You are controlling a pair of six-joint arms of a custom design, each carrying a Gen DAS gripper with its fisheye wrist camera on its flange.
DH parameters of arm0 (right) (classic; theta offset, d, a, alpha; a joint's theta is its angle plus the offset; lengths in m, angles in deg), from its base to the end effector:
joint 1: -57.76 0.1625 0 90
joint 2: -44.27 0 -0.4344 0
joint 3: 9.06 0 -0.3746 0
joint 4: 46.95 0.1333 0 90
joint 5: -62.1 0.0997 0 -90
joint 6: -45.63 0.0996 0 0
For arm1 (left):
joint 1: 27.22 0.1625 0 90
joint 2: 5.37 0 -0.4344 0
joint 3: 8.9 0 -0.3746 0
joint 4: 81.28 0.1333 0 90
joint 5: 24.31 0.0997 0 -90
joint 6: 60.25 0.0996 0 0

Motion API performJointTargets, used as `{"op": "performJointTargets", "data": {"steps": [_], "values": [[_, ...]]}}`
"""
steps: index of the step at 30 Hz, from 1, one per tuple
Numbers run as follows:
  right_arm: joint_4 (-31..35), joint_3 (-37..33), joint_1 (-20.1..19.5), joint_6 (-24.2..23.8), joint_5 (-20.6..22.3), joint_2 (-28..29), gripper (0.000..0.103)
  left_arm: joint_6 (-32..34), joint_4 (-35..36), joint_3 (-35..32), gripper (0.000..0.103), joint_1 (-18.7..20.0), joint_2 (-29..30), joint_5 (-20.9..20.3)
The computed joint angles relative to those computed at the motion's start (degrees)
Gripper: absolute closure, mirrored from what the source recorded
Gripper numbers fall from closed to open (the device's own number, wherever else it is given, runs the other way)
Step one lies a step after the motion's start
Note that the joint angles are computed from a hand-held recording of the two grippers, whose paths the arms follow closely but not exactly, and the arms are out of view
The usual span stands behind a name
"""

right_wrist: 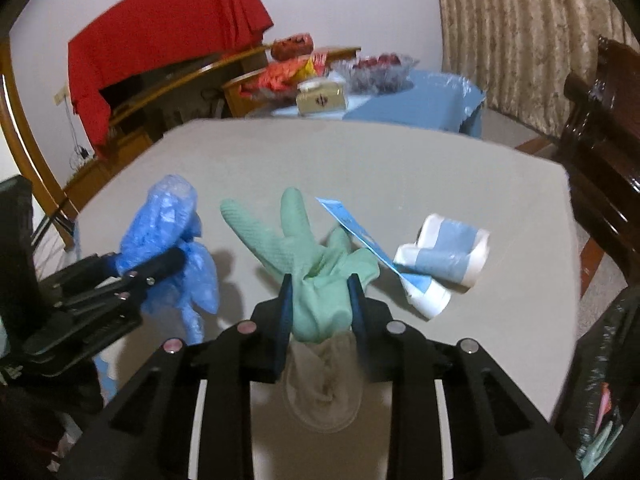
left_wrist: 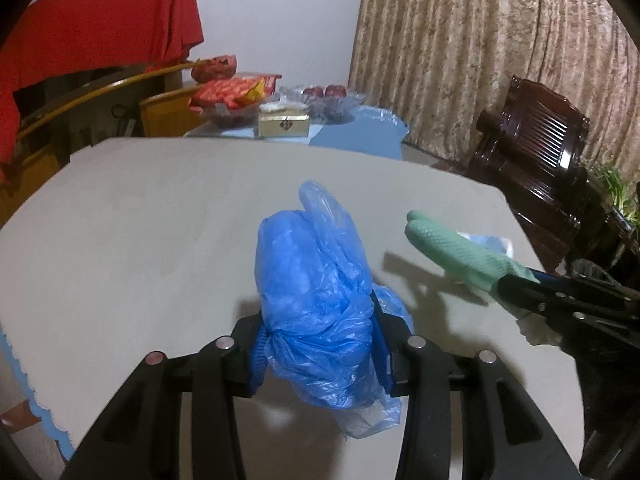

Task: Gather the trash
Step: 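Carry the blue bag and green glove over the bin and release both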

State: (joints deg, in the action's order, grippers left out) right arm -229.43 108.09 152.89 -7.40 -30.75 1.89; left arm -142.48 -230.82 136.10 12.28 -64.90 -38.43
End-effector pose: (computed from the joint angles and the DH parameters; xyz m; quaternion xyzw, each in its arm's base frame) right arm 0.1765 -0.5309 0.0294 0.4767 -0.8651 0.1307 0.0849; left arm -0.1076 -0.3866 0.0980 -0.0774 0.7770 -0.4780 0.4023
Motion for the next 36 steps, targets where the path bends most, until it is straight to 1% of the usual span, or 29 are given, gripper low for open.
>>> {"op": "performJointTargets", "data": {"steps": [8, 13, 18, 23, 26, 27, 30, 36], "values": [[-1.9, 3.1, -0.4, 0.7, 4.4, -7.0, 0.077, -0.3, 4.9, -3.2, 0.061, -3.7, -0.3, 1.4], [-2.8, 4.9, -1.4, 0.5, 7.2, -11.7, 0.077, 4.3, 1.4, -5.5, 0.061, -6.0, 2.1, 2.1], [-3.9, 6.8, -2.7, -0.2, 9.1, -15.9, 0.077, 13.5, -8.2, -7.9, 0.061, -7.5, 6.1, 2.4], [-4.7, 8.3, -4.8, -0.1, 10.4, -19.8, 0.077, 24.0, -19.9, -10.8, 0.061, -8.4, 11.1, 2.0], [-5.5, 9.1, -6.0, -0.1, 11.2, -21.9, 0.077, 31.9, -28.2, -13.3, 0.061, -8.7, 14.7, 1.4], [-5.7, 9.2, -6.5, -0.1, 11.3, -22.6, 0.077, 33.4, -29.7, -13.7, 0.061, -8.8, 15.4, 1.3], [-6.3, 9.6, -7.8, 0.0, 11.8, -24.3, 0.077, 41.2, -37.4, -16.6, 0.061, -8.7, 19.0, -0.2], [-7.8, 10.1, -11.4, 0.2, 12.6, -27.7, 0.077, 50.8, -44.8, -22.0, 0.061, -8.8, 24.0, -3.0]]}}
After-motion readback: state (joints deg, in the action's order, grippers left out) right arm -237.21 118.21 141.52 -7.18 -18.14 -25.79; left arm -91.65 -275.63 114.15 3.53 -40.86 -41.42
